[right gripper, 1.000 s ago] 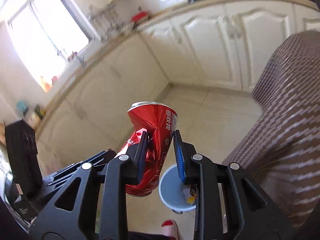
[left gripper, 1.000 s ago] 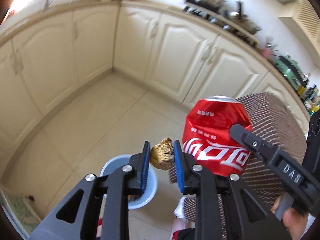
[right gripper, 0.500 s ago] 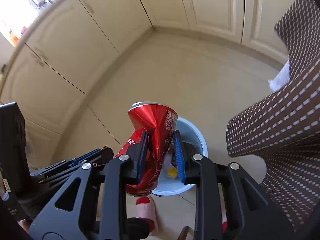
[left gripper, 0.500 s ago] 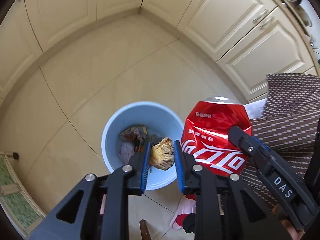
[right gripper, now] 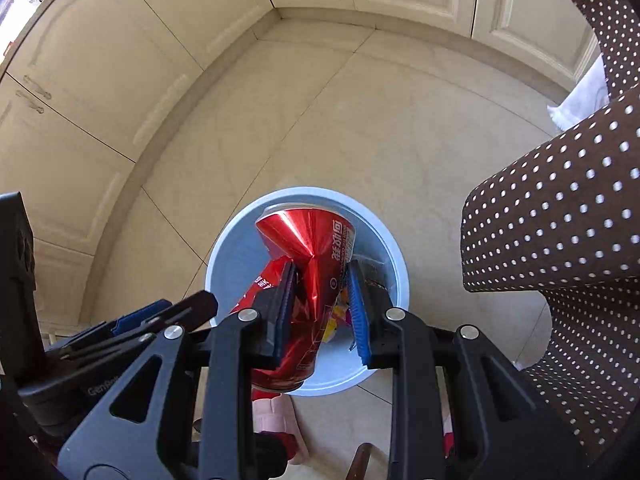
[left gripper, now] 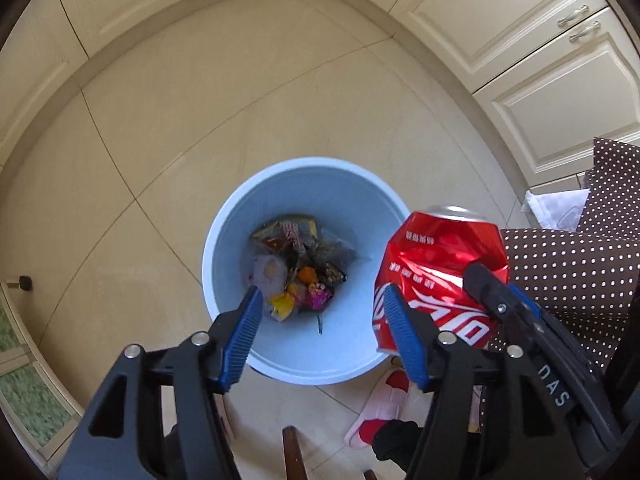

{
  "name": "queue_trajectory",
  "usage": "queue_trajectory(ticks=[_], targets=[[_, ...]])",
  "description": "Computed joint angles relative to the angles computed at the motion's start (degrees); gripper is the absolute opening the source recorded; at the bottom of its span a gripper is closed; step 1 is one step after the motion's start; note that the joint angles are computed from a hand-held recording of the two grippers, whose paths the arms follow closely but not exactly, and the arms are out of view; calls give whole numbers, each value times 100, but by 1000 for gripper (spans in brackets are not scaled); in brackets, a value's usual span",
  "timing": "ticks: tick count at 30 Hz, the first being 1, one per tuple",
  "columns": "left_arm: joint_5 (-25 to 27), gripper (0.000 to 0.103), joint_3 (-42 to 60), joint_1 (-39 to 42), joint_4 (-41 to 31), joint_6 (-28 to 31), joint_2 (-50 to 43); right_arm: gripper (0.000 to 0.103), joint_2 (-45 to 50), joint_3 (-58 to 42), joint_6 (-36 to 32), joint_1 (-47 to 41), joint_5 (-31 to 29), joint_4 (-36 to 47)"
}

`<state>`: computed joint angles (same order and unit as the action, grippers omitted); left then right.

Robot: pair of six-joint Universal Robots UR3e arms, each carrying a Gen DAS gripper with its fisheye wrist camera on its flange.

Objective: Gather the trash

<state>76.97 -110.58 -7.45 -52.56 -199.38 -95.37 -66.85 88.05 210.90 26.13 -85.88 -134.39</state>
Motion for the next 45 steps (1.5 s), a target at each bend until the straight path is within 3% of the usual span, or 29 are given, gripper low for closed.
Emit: queue_trajectory(ticks=[5,18,24,28,29,30,32,35,39,41,45], targets=[[165,63,104,1,-187,50,64,26,191,-81,38,46,-17,-37],[-15,65,-12,346,-402,151,383,28,396,-103,326,139,104,-292],[212,65,7,284,-462,114,683,28,32,-109,225,233,-28,-5],[497,67,-76,92,-666,52,1470,30,-515,-262,-38,506,-464,463],[626,67,-27,4,-769,-9,1670,34,-709,-291,-78,608,-636,574],[719,67,57,-73,-907,-59,1877,47,-862,-311,-126,672,-764,683],[807,68,227,-154,-1167,-84,2226,52,-1314,-355,-219,891,-1137,948],[1357,75,761,-739,-1594,-511,2702,52,-1905,-573,-230,1225,-1575,1499],[2336,83,1779,-1878,-2197,-1187,2862,66,-2678,-978,-53,1742,-2227,2281],[2981,83,2559,-2629,-2633,-1571,2667,68,-2960,-1280,123,2037,-2558,2704],[4372,86,4380,-4316,-3534,-2395,1938,75,-3255,-2318,815,3127,-3827,3903]])
